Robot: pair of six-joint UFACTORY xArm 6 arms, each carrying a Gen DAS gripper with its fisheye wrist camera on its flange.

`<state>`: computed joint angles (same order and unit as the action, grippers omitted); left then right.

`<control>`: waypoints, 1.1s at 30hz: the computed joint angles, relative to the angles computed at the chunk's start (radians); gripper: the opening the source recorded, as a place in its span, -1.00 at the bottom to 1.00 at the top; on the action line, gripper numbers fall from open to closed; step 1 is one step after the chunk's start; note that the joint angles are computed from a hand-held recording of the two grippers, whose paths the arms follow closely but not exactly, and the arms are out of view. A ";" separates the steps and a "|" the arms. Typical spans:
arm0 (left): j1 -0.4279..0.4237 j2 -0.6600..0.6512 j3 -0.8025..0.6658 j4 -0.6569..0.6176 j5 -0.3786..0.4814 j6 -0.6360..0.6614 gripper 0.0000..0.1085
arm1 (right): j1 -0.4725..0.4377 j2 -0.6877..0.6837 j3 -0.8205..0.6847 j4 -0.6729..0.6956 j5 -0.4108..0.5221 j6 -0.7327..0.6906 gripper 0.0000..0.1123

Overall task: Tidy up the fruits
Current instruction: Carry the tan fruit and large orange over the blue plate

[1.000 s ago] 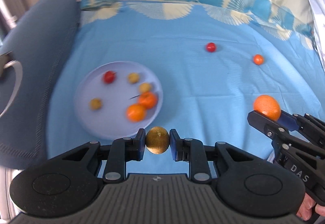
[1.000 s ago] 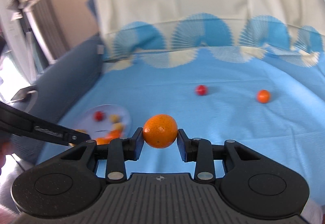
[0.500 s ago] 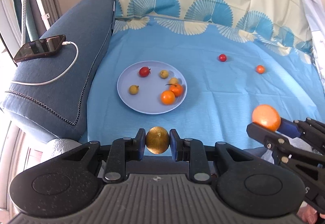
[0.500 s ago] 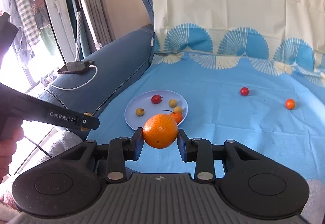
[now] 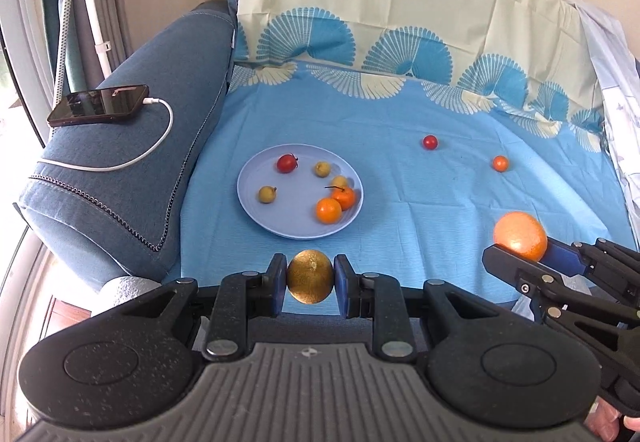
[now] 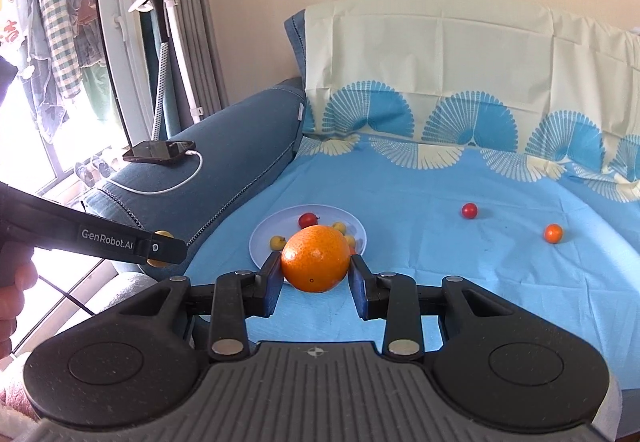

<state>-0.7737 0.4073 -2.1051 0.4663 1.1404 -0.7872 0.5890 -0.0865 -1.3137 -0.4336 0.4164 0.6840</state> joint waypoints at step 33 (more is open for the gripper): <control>0.067 0.089 -0.093 -0.084 0.014 0.042 -0.49 | -0.010 0.112 -0.129 0.101 0.092 -0.130 -0.34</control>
